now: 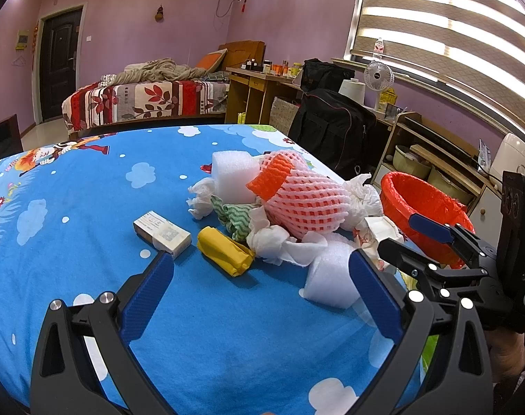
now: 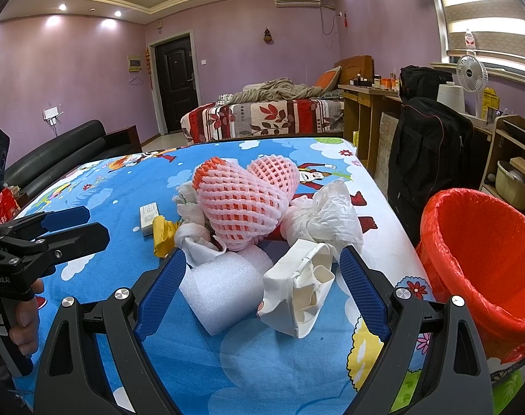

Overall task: Collect trash
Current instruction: 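Grasp the white paper bag with the right gripper while the left gripper grasps a white tissue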

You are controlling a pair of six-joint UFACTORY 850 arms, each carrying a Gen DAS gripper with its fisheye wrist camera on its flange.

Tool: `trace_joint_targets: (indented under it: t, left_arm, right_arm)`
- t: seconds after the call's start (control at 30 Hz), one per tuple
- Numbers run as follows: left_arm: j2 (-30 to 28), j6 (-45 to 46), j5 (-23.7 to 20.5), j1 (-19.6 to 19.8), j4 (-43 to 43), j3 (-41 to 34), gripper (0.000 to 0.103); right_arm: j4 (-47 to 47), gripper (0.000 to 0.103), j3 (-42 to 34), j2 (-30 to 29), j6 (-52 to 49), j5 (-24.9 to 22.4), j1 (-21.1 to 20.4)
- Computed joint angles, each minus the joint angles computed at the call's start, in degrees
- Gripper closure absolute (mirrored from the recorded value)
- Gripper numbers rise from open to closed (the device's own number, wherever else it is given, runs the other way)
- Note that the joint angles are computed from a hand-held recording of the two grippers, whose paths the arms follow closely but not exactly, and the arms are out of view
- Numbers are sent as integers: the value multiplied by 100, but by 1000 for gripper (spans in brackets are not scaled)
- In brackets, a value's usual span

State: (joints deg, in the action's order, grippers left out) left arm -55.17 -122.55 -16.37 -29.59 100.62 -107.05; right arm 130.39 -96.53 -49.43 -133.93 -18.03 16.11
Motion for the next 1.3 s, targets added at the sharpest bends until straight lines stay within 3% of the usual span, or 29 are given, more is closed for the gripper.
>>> trace_joint_targets:
  t: [0.2,0.4,0.53,0.77,0.93,1.0,1.07,1.3]
  left_arm:
    - [-23,57,-61,-24,-157,9,5]
    - [-16,178,-94,24,-520,35,5]
    - [-20,305,-59,48,-700,30,6]
    - [-58,675,44,84,-1084,-64,6]
    - [-121,968,182,82,-1294,-166,6]
    - [-156,1201,219,65,-1456,-229,6]
    - [-177,1294,232,50,-1474,-267,6]
    - [-318,1995,368,-21,-1820,-514,6]
  right_arm:
    - [147,18,-174,-190,-41,122,4]
    - [-484,18,-410,-328,767,339,-86]
    - [-1325,18,-638,-447,1689,471,-120]
    - [-3707,18,-1033,-678,4013,516,-116]
    - [-4787,33,-1194,-781,5069,390,-120]
    - [-4888,45,-1209,-798,5129,278,-129]
    - [-4607,49,-1165,-785,4782,213,-140]
    - [-4036,50,-908,-640,4145,142,-160]
